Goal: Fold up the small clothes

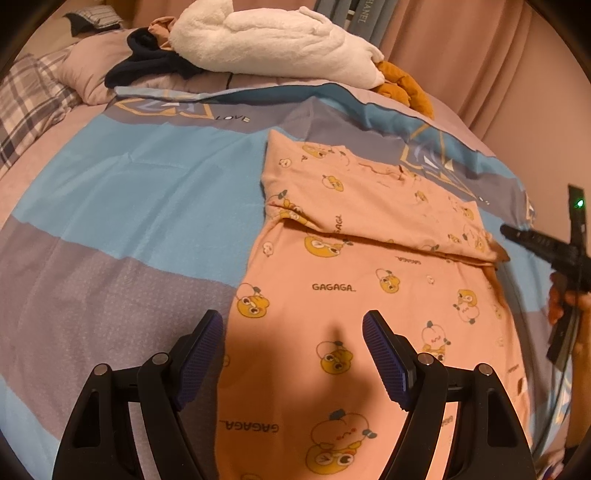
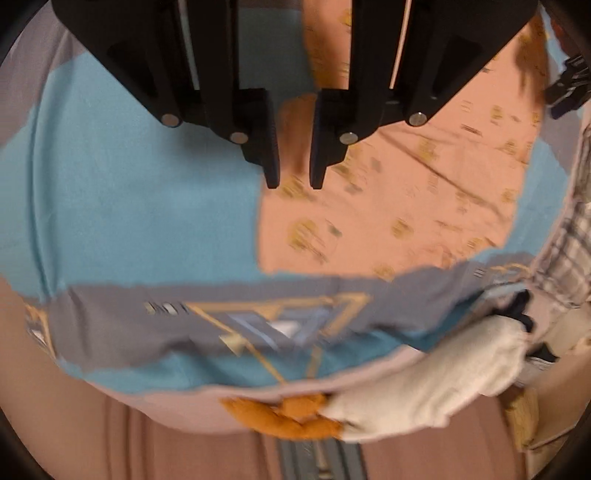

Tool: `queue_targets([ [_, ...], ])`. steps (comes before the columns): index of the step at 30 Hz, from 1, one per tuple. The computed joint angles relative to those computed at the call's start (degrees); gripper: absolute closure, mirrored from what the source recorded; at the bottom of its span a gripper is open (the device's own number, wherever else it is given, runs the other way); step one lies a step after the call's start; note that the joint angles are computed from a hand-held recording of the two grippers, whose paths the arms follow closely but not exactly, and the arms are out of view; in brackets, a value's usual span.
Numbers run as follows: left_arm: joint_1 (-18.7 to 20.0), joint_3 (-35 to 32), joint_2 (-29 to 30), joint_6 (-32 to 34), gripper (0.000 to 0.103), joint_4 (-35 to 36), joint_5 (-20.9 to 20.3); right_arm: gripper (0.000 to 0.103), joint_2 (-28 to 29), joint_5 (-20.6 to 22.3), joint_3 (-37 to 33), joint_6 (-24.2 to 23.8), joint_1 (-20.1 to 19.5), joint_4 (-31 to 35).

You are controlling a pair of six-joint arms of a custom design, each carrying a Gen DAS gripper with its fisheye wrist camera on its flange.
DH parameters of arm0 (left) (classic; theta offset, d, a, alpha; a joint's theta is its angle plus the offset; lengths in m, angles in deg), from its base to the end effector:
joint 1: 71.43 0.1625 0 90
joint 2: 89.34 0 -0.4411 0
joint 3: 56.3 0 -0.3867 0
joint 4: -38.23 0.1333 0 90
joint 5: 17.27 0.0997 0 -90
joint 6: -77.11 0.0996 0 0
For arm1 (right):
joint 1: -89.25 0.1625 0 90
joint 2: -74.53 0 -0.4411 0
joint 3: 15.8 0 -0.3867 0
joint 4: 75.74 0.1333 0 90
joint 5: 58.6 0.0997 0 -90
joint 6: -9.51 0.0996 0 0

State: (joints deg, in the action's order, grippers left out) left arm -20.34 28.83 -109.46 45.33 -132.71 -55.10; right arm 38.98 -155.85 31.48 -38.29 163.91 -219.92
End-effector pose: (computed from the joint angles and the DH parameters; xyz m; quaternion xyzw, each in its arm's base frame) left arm -0.2686 -0.6702 -0.0676 -0.0055 0.8915 -0.3534 0.2832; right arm -0.1158 -0.8784 0.3347 0.2380 -0.8996 0.2770 0.2394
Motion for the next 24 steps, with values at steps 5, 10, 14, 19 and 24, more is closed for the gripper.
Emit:
queue_targets([
  [5, 0.19, 1.03, -0.24, -1.08, 0.025, -2.15, -1.29, 0.089, 4.52, -2.72, -7.63, -0.55, 1.54, 10.75],
  [10, 0.06, 3.27, -1.39, -1.98, 0.025, -1.60, -0.33, 0.084, 7.11, -10.57, -6.98, -2.25, 2.43, 5.94],
  [14, 0.06, 4.62, -2.19, -2.11, 0.025, -2.38, -0.51, 0.085, 1.72, -4.91, 3.46, -5.62, 3.01, 0.54],
  [19, -0.47, 6.63, -3.00, -2.88, 0.025, -3.24, -1.32, 0.081, 1.37, -9.18, 7.69, -9.24, 3.31, 1.82],
  [24, -2.15, 10.65, -4.94, -5.19, 0.025, -0.88, -0.75, 0.077, -4.63, -5.88, 15.35, -9.41, 2.25, 0.52],
])
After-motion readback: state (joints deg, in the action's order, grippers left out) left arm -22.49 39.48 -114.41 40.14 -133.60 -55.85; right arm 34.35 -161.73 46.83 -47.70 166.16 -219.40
